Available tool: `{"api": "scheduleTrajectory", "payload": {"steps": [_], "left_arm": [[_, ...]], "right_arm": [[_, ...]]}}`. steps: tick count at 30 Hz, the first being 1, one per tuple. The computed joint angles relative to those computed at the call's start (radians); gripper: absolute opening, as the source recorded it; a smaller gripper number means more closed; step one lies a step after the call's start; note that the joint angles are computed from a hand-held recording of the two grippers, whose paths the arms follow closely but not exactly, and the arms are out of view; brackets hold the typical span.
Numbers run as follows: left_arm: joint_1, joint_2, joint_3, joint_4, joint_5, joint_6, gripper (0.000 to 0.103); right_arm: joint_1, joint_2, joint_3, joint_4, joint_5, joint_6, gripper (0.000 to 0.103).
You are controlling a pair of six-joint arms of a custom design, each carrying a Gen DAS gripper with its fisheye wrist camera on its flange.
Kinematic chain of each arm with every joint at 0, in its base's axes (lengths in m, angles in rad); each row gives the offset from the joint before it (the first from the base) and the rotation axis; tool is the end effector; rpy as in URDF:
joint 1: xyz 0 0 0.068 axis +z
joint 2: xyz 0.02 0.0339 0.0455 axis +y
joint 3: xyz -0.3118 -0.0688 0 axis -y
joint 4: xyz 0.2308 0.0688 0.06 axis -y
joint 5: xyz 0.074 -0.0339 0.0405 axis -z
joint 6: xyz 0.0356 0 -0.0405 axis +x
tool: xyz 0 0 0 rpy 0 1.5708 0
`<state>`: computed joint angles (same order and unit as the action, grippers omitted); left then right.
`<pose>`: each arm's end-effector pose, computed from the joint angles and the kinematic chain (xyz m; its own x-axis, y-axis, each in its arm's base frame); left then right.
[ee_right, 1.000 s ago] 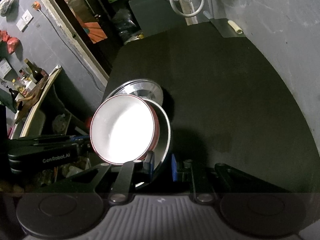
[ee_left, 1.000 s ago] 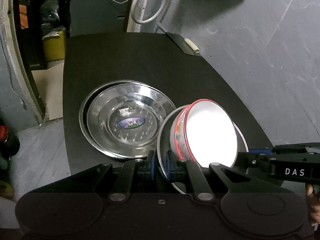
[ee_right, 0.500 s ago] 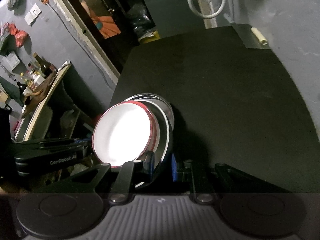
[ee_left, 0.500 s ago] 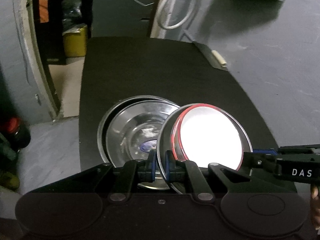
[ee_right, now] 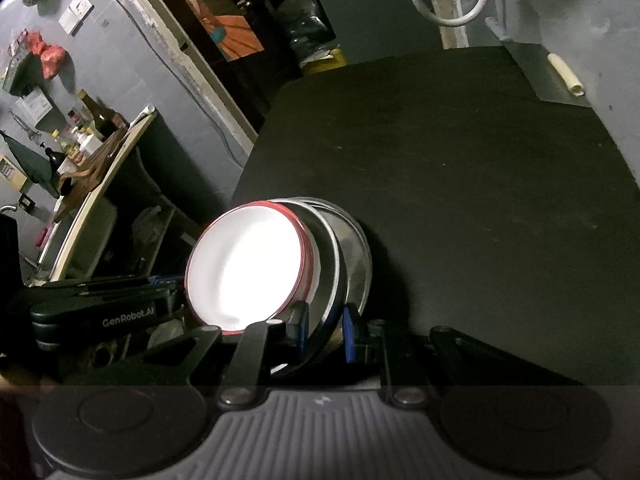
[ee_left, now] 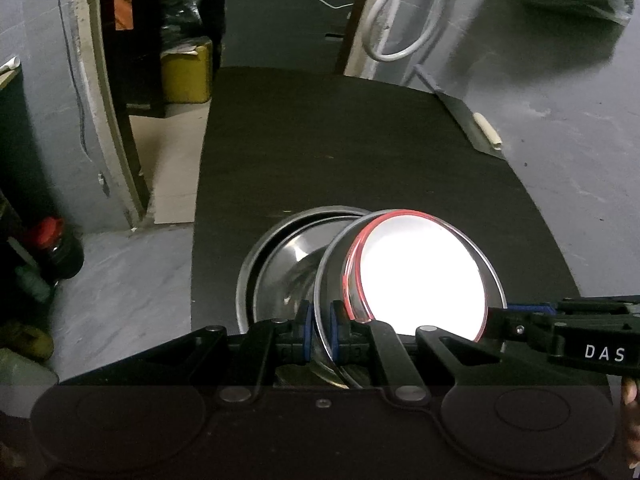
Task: Organize plates and bowls
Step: 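Lower the steel bowl onto the stacked steel plates with both tools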
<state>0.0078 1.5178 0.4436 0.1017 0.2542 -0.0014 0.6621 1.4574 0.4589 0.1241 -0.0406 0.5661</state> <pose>0.2273 -0.0072 0.1609 -0.8265 -0.0078 -0.5629 0.1329 0.9689 -0.2086 0.1809 0.1428 0.1777 -0.8511 0.0160 -0.5247 -0.2113 0.9046 0.3703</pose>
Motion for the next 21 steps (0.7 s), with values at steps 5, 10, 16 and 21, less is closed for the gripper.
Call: {"api": "scheduleTrajectory", "payload": {"steps": [5,10,16,21], "left_arm": [[0.001,0.035,0.010,0.013,-0.017,0.001,0.007],[0.002,0.070,0.020,0.025,-0.028,0.004,0.007],[0.011,0.096,0.032,0.035,-0.031,0.010,0.007],[0.022,0.109,0.040,0.041,-0.031,0.018,0.007]], "right_arm": [[-0.009,0.055,0.009,0.034,-0.020,-0.002,0.020],[-0.011,0.085,0.008,0.058,-0.031,0.003,0.020],[-0.026,0.110,0.018,0.079,-0.044,-0.002,0.020],[-0.025,0.131,0.032,0.088,-0.045,0.000,0.020]]}}
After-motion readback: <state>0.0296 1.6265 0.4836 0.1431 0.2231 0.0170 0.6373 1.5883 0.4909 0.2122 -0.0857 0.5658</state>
